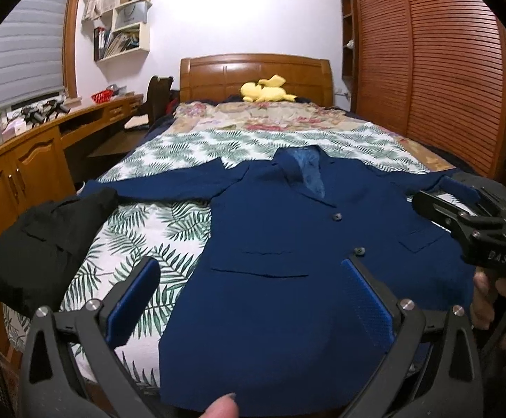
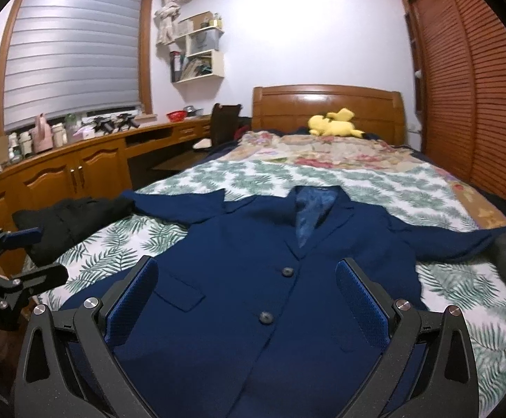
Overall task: Fold large clothes
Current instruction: 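Grasp the navy jacket's side edge and sleeve with the left tool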
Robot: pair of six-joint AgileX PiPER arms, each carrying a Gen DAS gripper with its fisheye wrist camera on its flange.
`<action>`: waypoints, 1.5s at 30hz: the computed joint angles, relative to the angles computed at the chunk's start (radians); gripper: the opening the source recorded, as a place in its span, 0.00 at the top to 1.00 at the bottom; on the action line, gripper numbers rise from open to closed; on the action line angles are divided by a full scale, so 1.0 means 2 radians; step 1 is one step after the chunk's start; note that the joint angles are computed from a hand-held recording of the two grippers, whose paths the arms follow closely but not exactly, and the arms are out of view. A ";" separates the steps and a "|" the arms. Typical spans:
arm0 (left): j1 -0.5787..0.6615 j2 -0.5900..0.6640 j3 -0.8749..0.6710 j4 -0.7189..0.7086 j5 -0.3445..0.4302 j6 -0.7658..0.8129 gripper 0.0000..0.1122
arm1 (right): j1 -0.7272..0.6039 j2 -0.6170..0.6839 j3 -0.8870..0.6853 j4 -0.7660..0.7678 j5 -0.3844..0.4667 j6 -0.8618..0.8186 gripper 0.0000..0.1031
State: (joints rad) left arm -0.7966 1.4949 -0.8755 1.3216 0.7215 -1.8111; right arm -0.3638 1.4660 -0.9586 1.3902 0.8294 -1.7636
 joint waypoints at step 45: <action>0.429 0.416 -0.553 -0.727 -0.108 0.794 0.24 | 0.176 0.266 -0.219 -0.119 -0.111 0.121 0.00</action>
State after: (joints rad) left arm 0.0621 2.3259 -1.9806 -0.1317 0.5063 -0.2231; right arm -0.0110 1.9974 -1.3958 1.1515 0.6077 -1.5224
